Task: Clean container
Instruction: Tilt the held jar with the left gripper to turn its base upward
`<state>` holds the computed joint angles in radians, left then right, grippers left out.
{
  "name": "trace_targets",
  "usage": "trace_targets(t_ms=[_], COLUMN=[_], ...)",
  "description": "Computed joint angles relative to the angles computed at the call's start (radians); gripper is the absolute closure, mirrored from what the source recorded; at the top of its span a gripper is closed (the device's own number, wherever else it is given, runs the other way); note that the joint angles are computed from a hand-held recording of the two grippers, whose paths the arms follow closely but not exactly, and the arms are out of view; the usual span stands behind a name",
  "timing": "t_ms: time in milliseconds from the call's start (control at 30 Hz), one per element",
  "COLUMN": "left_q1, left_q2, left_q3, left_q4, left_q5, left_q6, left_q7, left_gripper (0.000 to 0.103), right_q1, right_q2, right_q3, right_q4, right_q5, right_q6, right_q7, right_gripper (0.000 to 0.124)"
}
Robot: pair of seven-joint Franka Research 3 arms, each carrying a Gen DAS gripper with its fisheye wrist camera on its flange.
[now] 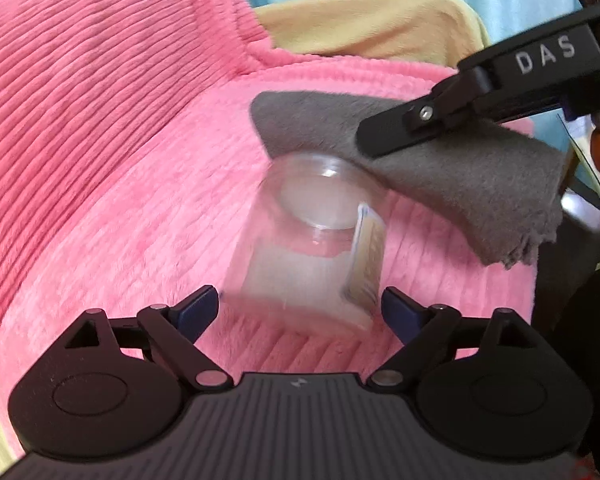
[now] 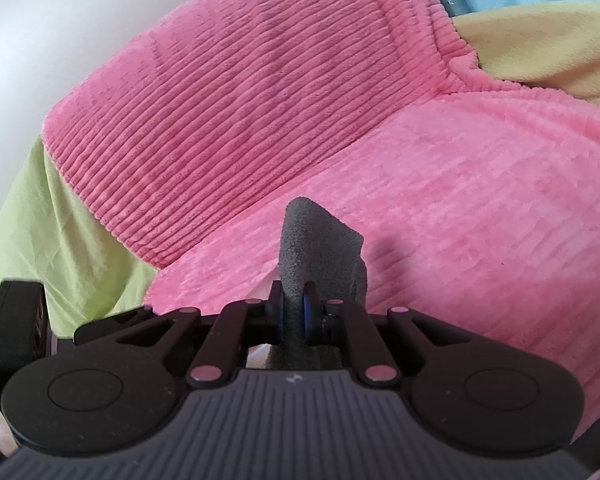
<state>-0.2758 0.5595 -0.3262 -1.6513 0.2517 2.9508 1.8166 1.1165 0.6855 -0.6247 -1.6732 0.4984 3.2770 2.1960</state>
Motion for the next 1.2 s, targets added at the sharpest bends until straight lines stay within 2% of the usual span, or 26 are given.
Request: trace_targets(t_ms=[233, 367, 433, 500, 600, 667, 733, 800, 900, 1067, 1200], left_q1=[0.041, 0.089, 0.147, 0.223, 0.284, 0.303, 0.301, 0.289, 0.254, 0.232, 0.211], left_q2=[0.034, 0.076, 0.113, 0.171, 0.246, 0.295, 0.334, 0.361, 0.354, 0.237, 0.121], left_q3=[-0.034, -0.087, -0.160, -0.267, -0.368, -0.413, -0.432, -0.432, -0.388, -0.315, -0.266], left_q4=[-0.019, 0.026, 0.059, 0.108, 0.186, 0.248, 0.309, 0.358, 0.381, 0.218, 0.044], left_q5=[0.000, 0.016, 0.012, -0.021, -0.081, -0.118, -0.150, -0.178, -0.202, -0.265, -0.301], left_q6=[0.128, 0.127, 0.108, 0.059, -0.024, -0.083, -0.137, -0.183, -0.220, -0.096, 0.028], left_q7=[0.001, 0.052, 0.125, 0.225, 0.349, 0.420, 0.472, 0.505, 0.513, 0.464, 0.389], left_gripper=[0.008, 0.004, 0.004, 0.002, 0.000, 0.000, 0.000, 0.001, 0.004, 0.011, 0.015], right_q1=[0.024, 0.084, 0.104, 0.111, 0.124, 0.133, 0.141, 0.145, 0.153, 0.163, 0.150], right_q2=[0.011, 0.022, 0.020, 0.013, 0.005, 0.002, 0.001, 0.000, 0.002, 0.000, -0.012], right_q3=[-0.030, -0.103, -0.123, -0.127, -0.132, -0.136, -0.139, -0.140, -0.149, -0.158, -0.128], right_q4=[-0.007, -0.034, -0.054, -0.069, -0.089, -0.098, -0.106, -0.111, -0.115, -0.118, -0.110], right_q5=[0.005, 0.022, 0.031, 0.041, 0.064, 0.083, 0.100, 0.113, 0.124, 0.122, 0.123], right_q6=[-0.005, -0.009, 0.001, 0.010, 0.022, 0.024, 0.024, 0.023, 0.016, 0.020, 0.042], right_q7=[0.015, 0.048, 0.058, 0.054, 0.037, 0.025, 0.017, 0.012, 0.011, 0.016, -0.018], right_gripper=[0.117, 0.117, 0.117, 0.117, 0.117, 0.117, 0.117, 0.117, 0.117, 0.117, 0.117])
